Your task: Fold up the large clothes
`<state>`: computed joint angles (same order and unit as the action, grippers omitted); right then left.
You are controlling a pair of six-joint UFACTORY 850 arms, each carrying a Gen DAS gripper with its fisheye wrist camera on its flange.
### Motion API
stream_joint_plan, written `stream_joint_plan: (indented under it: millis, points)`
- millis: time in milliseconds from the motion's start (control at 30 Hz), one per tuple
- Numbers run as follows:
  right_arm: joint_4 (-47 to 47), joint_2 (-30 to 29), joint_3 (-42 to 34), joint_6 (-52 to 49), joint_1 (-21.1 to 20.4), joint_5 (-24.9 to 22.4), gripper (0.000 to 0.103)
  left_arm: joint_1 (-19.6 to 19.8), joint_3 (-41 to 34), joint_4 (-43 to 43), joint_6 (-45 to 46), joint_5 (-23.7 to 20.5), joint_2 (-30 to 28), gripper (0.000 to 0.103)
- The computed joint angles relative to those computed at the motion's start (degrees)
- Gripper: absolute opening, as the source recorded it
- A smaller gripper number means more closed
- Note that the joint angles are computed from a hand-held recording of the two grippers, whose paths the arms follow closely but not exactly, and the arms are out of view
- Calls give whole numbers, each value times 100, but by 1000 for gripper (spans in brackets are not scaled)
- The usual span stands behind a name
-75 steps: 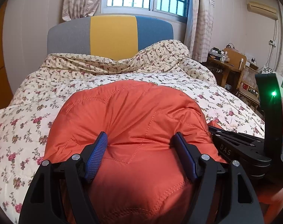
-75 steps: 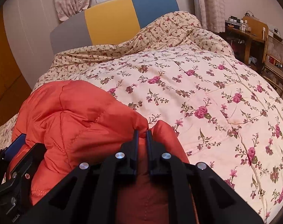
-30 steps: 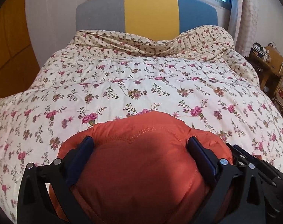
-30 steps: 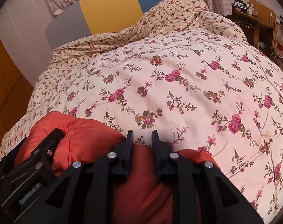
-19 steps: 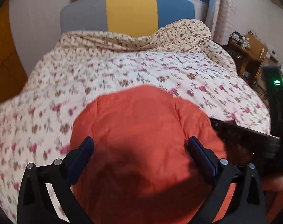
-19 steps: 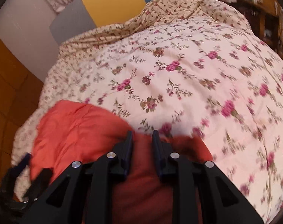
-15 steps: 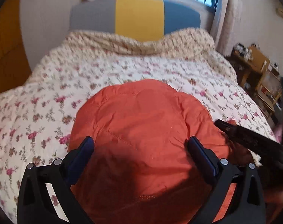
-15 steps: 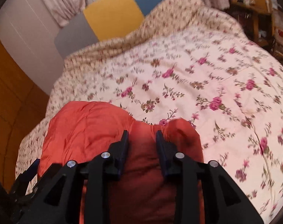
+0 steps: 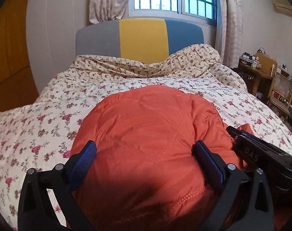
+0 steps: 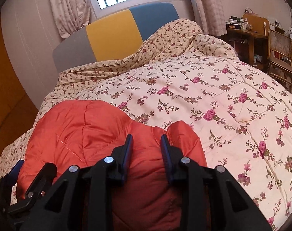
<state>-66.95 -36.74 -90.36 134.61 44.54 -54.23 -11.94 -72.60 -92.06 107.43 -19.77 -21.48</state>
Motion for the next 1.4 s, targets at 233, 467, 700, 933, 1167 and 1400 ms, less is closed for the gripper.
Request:
stream_joint_plan:
  millis: [233, 467, 700, 933, 1167, 1400]
  points:
    - [-50, 58, 35, 90, 88, -108, 33, 380, -34, 1320, -1480, -732, 116, 100]
    - [24, 125, -31, -150, 271, -362, 57, 689, 2, 1748, -2031, -1171, 139, 100]
    - [202, 194, -36, -150, 507, -592, 68, 824, 67, 2037, -2502, -1359, 191, 100]
    - [319, 356, 160, 51, 761, -462, 84, 1099, -39, 2697, -2887, -1898, 149, 100]
    - [344, 838, 880, 378, 889, 368, 94, 1400, -519, 3525, -3514, -2727, -176, 100]
    - [-389, 1451, 1978, 2109, 631, 1821, 95, 1477, -923, 4036, -3853, -3357, -476, 100]
